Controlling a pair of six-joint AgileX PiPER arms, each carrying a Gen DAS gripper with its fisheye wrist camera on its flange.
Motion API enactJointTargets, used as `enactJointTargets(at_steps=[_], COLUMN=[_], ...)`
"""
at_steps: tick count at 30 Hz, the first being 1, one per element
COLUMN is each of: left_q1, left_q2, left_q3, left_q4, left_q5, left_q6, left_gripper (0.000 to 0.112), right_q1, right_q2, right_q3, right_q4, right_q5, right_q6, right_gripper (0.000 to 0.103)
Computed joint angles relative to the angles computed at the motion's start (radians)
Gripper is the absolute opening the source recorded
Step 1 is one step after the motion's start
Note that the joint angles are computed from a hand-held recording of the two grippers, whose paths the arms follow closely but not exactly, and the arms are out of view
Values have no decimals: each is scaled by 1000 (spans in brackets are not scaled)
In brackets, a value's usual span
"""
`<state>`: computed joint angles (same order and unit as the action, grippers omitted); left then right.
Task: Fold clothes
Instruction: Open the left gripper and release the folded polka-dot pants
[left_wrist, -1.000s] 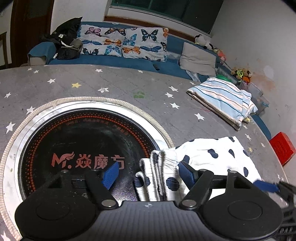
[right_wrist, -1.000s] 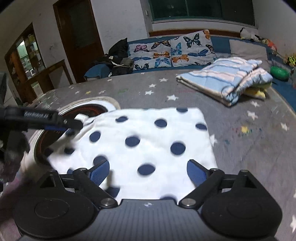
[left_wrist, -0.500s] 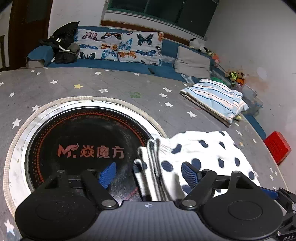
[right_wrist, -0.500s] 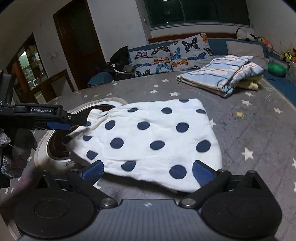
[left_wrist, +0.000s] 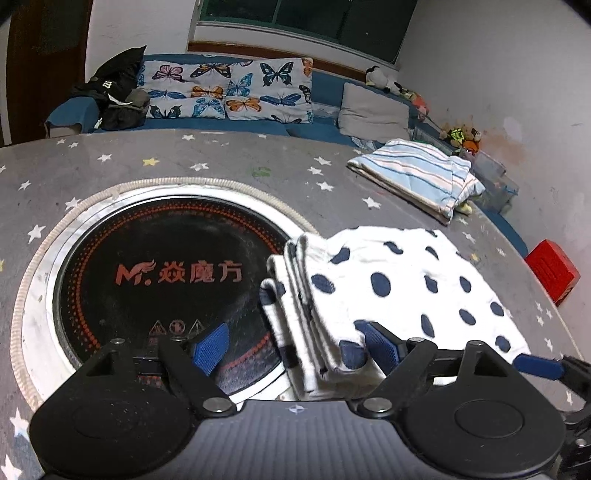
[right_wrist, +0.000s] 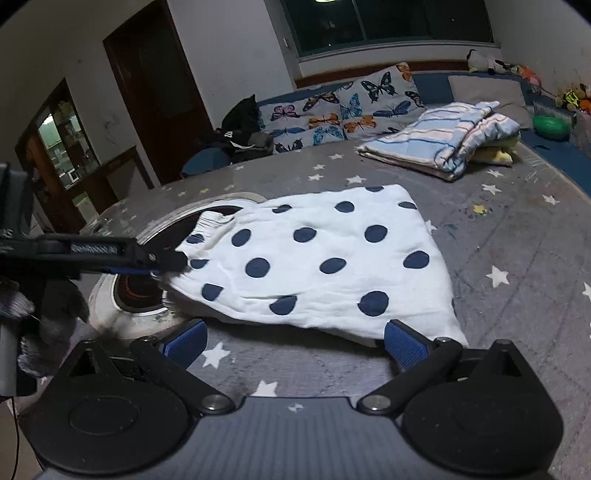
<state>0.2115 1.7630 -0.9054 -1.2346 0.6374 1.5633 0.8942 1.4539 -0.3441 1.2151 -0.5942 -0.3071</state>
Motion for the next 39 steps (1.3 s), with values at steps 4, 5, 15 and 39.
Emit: enactJointTargets(at_steps=[4, 5, 15, 39], left_q1=[16, 21, 72, 195], left_q2=[-16, -22, -91, -166], left_q3=[22, 30, 108, 220], left_q4=[-9, -16, -70, -66], left_q5=[13, 18, 66, 202], left_q6=[24, 38, 162, 299], left_gripper=[86, 87, 103, 103], right_q1=[31, 37, 108, 265], right_q2=[18, 25, 73, 180], right_q3=[-12, -14, -44, -122], right_q4=[29, 30, 157, 461], right_q5=[-16, -19, -59, -157], right_q6=[-12, -7, -79, -265], right_gripper=[103, 103, 103, 103])
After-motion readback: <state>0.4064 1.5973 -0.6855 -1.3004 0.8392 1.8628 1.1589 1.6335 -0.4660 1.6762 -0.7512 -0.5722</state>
